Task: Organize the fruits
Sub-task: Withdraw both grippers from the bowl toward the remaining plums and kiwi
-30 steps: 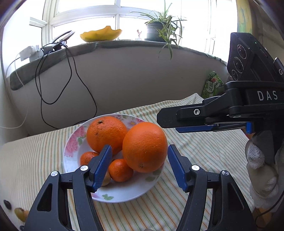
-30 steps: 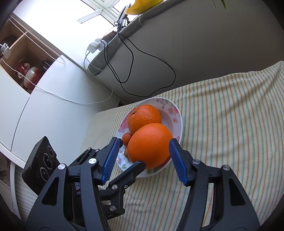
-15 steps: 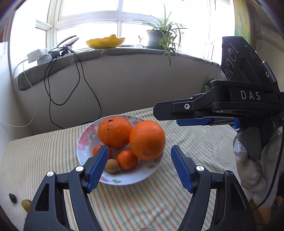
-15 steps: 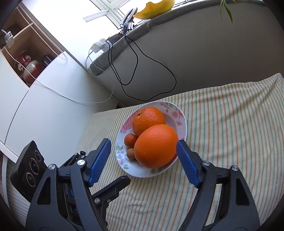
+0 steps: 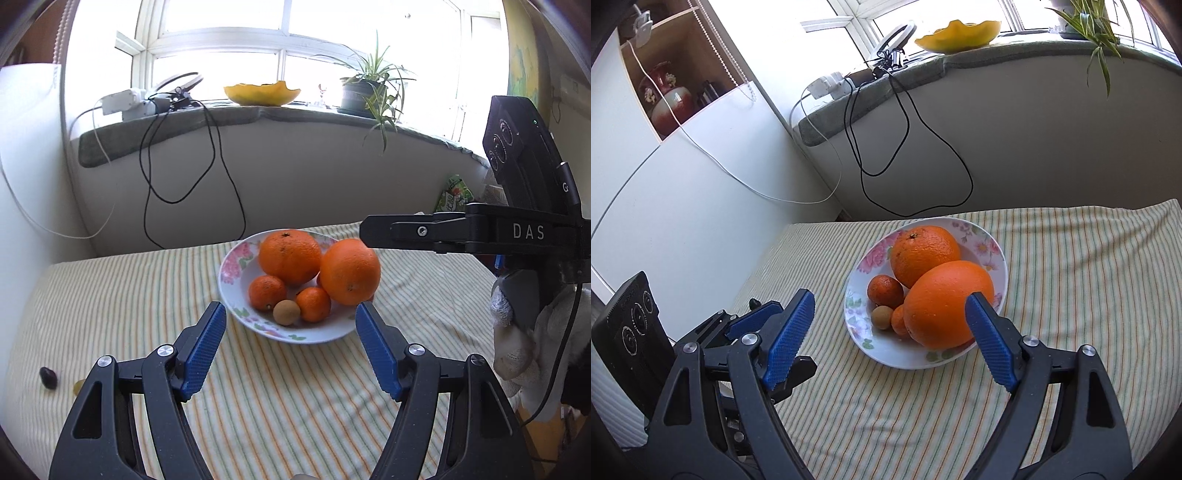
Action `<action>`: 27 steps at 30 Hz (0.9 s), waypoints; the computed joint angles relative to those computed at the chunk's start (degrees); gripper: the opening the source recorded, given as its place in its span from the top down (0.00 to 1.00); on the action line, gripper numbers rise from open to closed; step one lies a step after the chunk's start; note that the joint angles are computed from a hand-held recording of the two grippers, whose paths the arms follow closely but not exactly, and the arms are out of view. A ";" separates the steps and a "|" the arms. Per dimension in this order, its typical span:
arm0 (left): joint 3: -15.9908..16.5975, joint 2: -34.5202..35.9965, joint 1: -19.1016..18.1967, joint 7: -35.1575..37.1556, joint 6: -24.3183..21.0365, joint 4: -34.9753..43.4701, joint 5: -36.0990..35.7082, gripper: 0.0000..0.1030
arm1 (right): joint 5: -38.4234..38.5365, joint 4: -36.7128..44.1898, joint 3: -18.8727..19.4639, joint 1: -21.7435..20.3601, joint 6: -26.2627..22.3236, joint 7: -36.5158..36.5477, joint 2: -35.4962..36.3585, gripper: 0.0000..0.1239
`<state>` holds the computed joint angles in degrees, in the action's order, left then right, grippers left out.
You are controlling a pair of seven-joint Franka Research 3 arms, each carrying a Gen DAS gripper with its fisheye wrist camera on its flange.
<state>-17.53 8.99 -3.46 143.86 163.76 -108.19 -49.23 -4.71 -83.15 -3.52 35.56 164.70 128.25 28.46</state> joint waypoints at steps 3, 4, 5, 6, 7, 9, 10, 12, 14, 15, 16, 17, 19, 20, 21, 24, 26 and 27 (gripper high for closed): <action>0.51 -1.08 0.58 0.27 1.06 -1.70 -1.35 0.30 | -1.95 0.30 -1.10 1.40 0.40 0.16 0.28 0.31; 0.79 -1.23 0.75 0.21 1.13 -1.97 -1.70 0.30 | -2.52 0.41 -1.28 1.73 0.70 -0.01 0.41 0.31; 1.06 -1.45 0.96 0.25 1.08 -2.29 -2.15 0.30 | -3.02 0.63 -1.49 2.08 0.89 -0.10 0.61 0.31; 1.29 -1.72 1.16 0.44 1.16 -2.67 -2.78 0.30 | -3.30 1.04 -1.51 2.30 1.05 -0.28 0.93 0.31; 1.57 -2.11 1.31 0.68 1.39 -3.22 -3.32 0.30 | -3.27 1.44 -1.22 2.25 1.15 -0.78 1.24 0.31; 2.22 -2.74 1.41 0.96 1.92 -4.21 -3.81 0.30 | -2.85 2.94 -0.45 2.06 0.56 -2.12 2.13 0.31; 2.50 -3.13 1.47 1.27 2.15 -4.77 -4.27 0.30 | -2.72 3.57 -0.24 2.08 0.38 -2.69 2.53 0.31; 3.22 -3.53 1.55 1.23 2.03 -5.34 -4.58 0.30 | -2.52 4.81 -0.03 2.24 0.19 -3.69 3.33 0.31; 3.91 -4.00 1.63 1.12 2.16 -6.12 -4.80 0.30 | -2.01 6.25 0.51 2.17 -0.42 -5.03 4.24 0.31; 4.25 -4.25 1.71 1.05 2.12 -6.50 -4.95 0.30 | -1.51 7.05 1.06 1.93 -0.74 -5.95 4.75 0.31; 4.61 -4.46 1.78 0.85 1.99 -6.85 -5.02 0.30 | -1.03 7.89 1.52 1.81 -1.09 -6.78 5.29 0.31; 4.98 -4.72 1.87 0.57 1.96 -7.26 -4.99 0.30 | -0.47 8.79 2.05 1.61 -1.46 -7.76 5.86 0.31; 5.62 -5.10 2.03 0.39 1.99 -7.98 -5.17 0.30 | 0.27 10.96 2.59 1.64 -2.53 -9.44 7.21 0.31; 5.94 -5.25 2.13 0.30 2.04 -8.30 -5.25 0.30 | 0.56 12.17 2.83 1.67 -3.20 -10.36 7.94 0.31; 6.25 -5.40 2.25 0.08 2.05 -8.63 -5.34 0.30 | 0.88 13.50 3.16 1.68 -3.98 -11.38 8.71 0.31; 7.18 -5.61 2.77 -0.94 1.60 -9.39 -5.36 0.32 | 1.85 18.27 4.10 1.84 -6.54 -14.46 11.47 0.31; 7.73 -5.74 3.19 -1.65 1.26 -9.99 -5.12 0.37 | 2.33 22.15 4.48 2.16 -8.73 -16.28 13.69 0.31; 7.96 -5.86 3.46 -1.66 0.98 -10.30 -5.35 0.38 | 2.82 24.20 5.05 2.07 -9.87 -17.65 14.86 0.31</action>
<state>-9.57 3.13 -0.01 142.20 164.74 -118.49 -54.58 -1.89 -58.95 1.54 37.63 154.83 110.60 43.32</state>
